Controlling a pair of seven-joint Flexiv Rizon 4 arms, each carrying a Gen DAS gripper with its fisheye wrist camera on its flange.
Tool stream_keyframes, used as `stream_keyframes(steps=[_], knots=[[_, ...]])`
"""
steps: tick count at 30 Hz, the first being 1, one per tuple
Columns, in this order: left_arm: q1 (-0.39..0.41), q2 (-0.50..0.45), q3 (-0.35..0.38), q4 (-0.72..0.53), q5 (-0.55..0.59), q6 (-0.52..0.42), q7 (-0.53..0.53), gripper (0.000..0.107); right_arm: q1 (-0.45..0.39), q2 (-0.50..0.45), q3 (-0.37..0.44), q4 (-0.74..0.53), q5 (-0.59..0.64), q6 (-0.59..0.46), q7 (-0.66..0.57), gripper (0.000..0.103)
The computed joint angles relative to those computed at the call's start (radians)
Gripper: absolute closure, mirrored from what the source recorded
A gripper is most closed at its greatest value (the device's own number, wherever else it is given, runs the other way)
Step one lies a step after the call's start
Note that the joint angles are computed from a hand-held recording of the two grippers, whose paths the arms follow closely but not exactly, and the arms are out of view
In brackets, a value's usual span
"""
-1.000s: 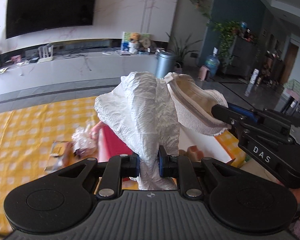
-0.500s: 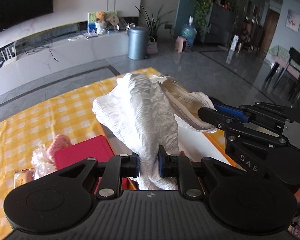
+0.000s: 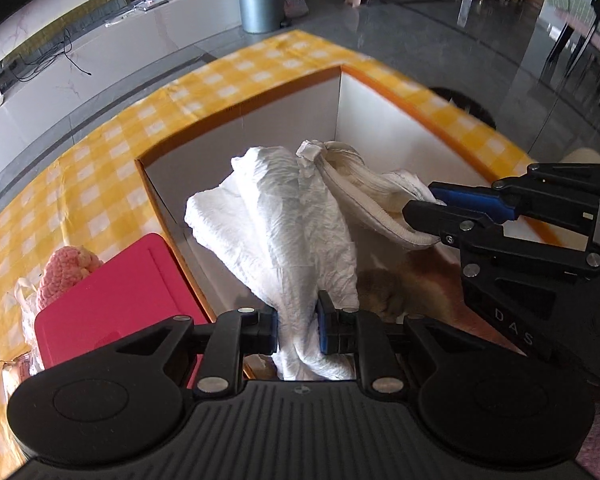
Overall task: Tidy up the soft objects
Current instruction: 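Open both grippers to drop the white cloth and cream bib into the orange box, then move both grippers back over the remaining items on the checked tablecloth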
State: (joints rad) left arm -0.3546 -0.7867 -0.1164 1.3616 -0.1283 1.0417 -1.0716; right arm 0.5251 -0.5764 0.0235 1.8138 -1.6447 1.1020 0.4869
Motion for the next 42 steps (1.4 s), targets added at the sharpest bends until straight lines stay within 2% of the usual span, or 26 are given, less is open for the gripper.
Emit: stream_keyframes(steps=[3,6,9,11,14,17,21,25,28,33,37,39,42], knots=[[-0.028,-0.016,0.035,-0.027,0.035,-0.005,-0.027,0.083,-0.012,-0.029,-0.002,-0.020,0.019,0.039,-0.012,0.091],[-0.030,-0.027,0.034,-0.048,0.049,-0.020,-0.023,0.078,-0.007,-0.041,-0.008,-0.028,0.061,0.052,-0.042,0.090],[-0.037,-0.030,0.043,-0.054,0.068,-0.007,-0.027,0.068,0.001,-0.046,-0.018,-0.031,0.084,0.066,-0.060,0.086],[-0.044,-0.026,0.052,-0.054,0.081,-0.001,-0.033,0.057,0.009,-0.043,-0.020,-0.029,0.105,0.069,-0.081,0.081],[-0.043,-0.009,0.051,-0.035,0.095,0.024,-0.028,0.048,0.024,-0.032,-0.022,-0.021,0.153,0.051,-0.107,0.080],[-0.030,0.023,0.039,0.004,0.089,0.052,-0.024,0.045,0.036,-0.010,-0.028,-0.006,0.175,0.045,-0.107,0.075],[0.002,0.078,0.004,0.073,0.053,0.089,-0.002,0.042,0.059,0.031,-0.025,0.016,0.184,-0.014,-0.096,0.061],[0.046,0.150,-0.043,0.185,0.002,0.183,0.034,0.042,0.066,0.079,-0.007,0.044,0.153,-0.050,-0.032,0.060],[0.102,0.208,-0.106,0.288,-0.063,0.272,0.082,0.042,0.081,0.112,0.013,0.063,0.118,-0.109,0.023,0.057],[0.240,0.302,-0.268,0.484,-0.190,0.464,0.201,0.042,0.113,0.153,0.057,0.087,0.040,-0.213,0.148,0.054],[0.400,0.360,-0.442,0.630,-0.222,0.614,0.246,0.042,0.154,0.159,0.091,0.090,0.009,-0.299,0.228,0.053],[0.512,0.380,-0.552,0.697,-0.203,0.672,0.234,0.042,0.174,0.157,0.105,0.086,0.001,-0.321,0.264,0.052],[0.654,0.401,-0.676,0.777,-0.160,0.736,0.180,0.042,0.210,0.150,0.120,0.077,0.005,-0.358,0.299,0.050]])
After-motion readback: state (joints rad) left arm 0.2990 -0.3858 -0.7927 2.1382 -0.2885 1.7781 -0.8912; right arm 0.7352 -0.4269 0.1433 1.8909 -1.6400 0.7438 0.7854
